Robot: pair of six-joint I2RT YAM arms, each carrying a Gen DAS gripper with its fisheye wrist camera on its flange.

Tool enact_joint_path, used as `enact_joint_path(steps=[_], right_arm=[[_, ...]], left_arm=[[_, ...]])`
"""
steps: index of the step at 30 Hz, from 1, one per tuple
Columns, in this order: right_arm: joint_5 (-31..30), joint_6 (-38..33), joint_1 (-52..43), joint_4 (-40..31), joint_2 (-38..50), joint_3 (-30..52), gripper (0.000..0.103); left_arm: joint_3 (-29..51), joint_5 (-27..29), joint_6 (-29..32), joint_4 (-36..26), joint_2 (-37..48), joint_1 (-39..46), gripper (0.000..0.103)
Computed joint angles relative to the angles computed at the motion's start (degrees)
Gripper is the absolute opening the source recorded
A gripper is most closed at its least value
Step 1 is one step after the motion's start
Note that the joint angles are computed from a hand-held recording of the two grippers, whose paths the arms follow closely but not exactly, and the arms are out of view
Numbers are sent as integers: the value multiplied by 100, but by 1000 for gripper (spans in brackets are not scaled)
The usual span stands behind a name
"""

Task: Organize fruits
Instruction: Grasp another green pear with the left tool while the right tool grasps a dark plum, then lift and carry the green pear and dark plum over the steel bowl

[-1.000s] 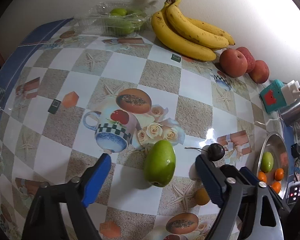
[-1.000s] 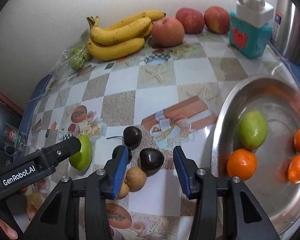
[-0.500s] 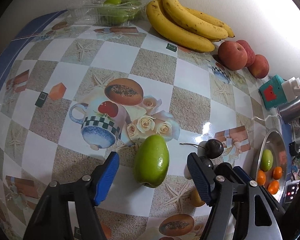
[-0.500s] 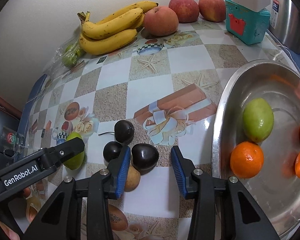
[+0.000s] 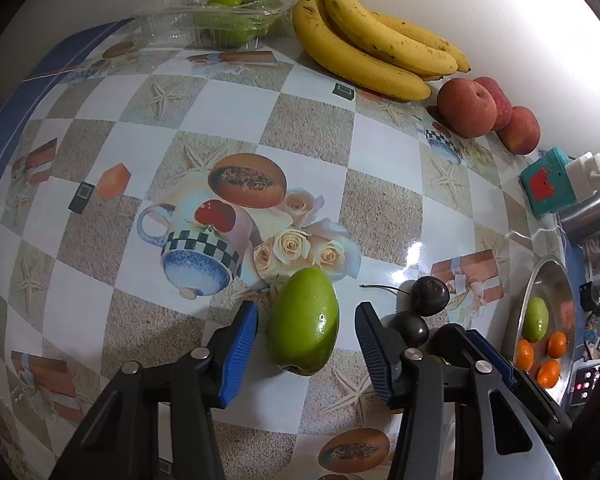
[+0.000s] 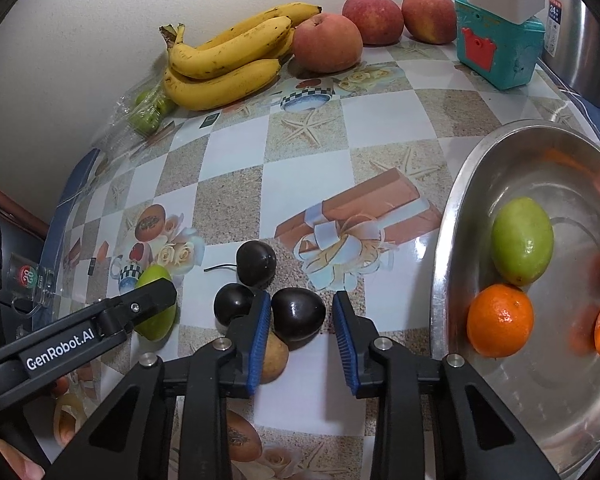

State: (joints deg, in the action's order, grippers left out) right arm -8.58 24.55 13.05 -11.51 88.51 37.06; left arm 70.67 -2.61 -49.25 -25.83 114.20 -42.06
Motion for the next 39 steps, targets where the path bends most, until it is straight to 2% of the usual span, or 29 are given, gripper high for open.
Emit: enact_joint_path(steps=[5,9,26,39], right_arm=[[-60,0,-19,17,13,7,29],[-89,-3,-34,9,-4,1,29],[-137,86,-181,-159,-270,-70,29],[-144,139,-350,-725,-797,-15,29]], left_arm=[[17,-22,8,-24,9,-6,43],[6,-26,-20,-8,-2,1,40],[-187,-36,-196,67,-154,67,40],[-283,-258,-298,30,-481,25,40]])
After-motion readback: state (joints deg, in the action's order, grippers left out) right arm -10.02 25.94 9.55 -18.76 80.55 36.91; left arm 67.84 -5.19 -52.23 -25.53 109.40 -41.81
